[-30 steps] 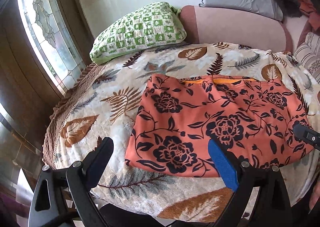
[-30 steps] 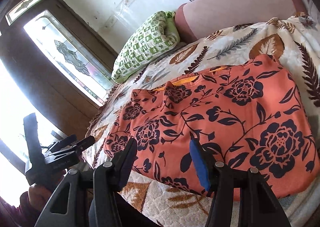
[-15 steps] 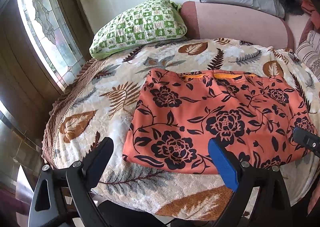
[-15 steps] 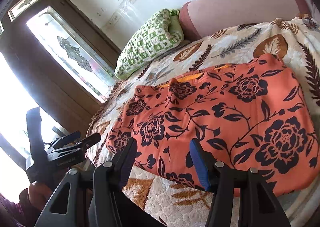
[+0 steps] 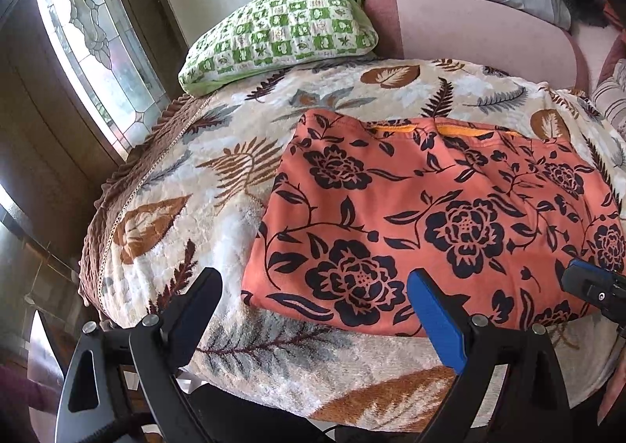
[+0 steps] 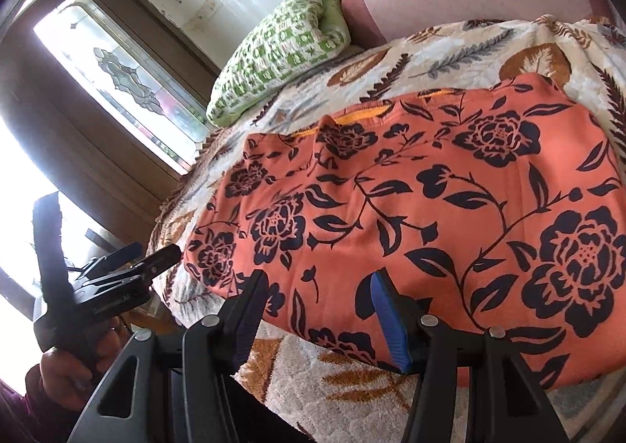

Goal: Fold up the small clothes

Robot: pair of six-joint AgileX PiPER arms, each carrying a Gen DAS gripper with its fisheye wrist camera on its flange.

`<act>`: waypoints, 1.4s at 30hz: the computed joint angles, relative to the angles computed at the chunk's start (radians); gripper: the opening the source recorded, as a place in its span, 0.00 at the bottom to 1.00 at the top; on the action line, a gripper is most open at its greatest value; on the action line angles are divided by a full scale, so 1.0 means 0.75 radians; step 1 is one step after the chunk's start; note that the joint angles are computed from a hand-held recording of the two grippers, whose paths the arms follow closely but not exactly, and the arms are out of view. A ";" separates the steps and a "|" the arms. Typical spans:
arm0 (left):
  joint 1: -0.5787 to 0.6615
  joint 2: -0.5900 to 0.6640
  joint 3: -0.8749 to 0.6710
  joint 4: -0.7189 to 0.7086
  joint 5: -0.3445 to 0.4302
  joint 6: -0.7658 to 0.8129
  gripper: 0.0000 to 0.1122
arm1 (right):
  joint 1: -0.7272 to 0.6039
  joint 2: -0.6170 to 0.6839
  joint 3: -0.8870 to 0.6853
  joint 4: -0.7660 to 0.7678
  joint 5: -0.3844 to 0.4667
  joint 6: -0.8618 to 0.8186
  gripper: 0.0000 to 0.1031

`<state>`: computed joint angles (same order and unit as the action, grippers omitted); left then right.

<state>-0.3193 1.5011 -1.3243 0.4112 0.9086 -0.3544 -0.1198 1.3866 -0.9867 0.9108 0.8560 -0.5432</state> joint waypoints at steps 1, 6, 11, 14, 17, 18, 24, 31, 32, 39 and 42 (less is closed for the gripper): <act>0.004 0.009 0.003 -0.003 -0.002 0.000 0.86 | 0.019 0.015 -0.008 -0.029 -0.005 0.025 0.57; 0.031 0.133 0.018 0.000 0.007 -0.001 0.86 | 0.086 0.064 -0.016 -0.143 -0.049 0.114 0.57; 0.110 0.170 0.030 -0.106 0.009 0.051 0.86 | 0.056 0.063 -0.029 -0.111 -0.004 0.110 0.57; 0.123 0.150 -0.002 -0.076 -0.003 0.050 0.86 | 0.027 0.077 -0.076 -0.012 0.012 0.068 0.57; 0.156 0.187 -0.110 -0.099 0.014 0.077 0.86 | 0.070 0.117 -0.173 -0.046 -0.042 0.127 0.57; 0.165 0.211 -0.152 -0.090 0.024 0.071 0.86 | 0.089 0.136 -0.204 -0.059 -0.064 0.155 0.57; 0.232 0.397 -0.314 0.000 0.084 -0.007 0.86 | 0.195 0.313 -0.375 -0.104 -0.110 0.305 0.57; 0.376 0.332 -0.289 -0.248 0.067 0.190 0.86 | 0.222 0.370 -0.396 -0.217 -0.010 0.407 0.56; 0.402 0.308 -0.277 -0.274 0.066 0.221 0.86 | 0.209 0.336 -0.373 -0.221 0.002 0.393 0.56; 0.635 0.099 -0.088 -0.544 0.095 0.462 0.86 | 0.070 0.053 -0.126 -0.219 0.001 0.287 0.56; 0.690 0.020 0.007 -0.704 0.105 0.577 0.86 | 0.072 -0.011 -0.064 -0.205 -0.049 0.259 0.56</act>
<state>0.1982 1.5158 -1.3192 -0.1165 0.9870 0.0787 -0.0658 1.3783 -1.0344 0.7570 0.8195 -0.3493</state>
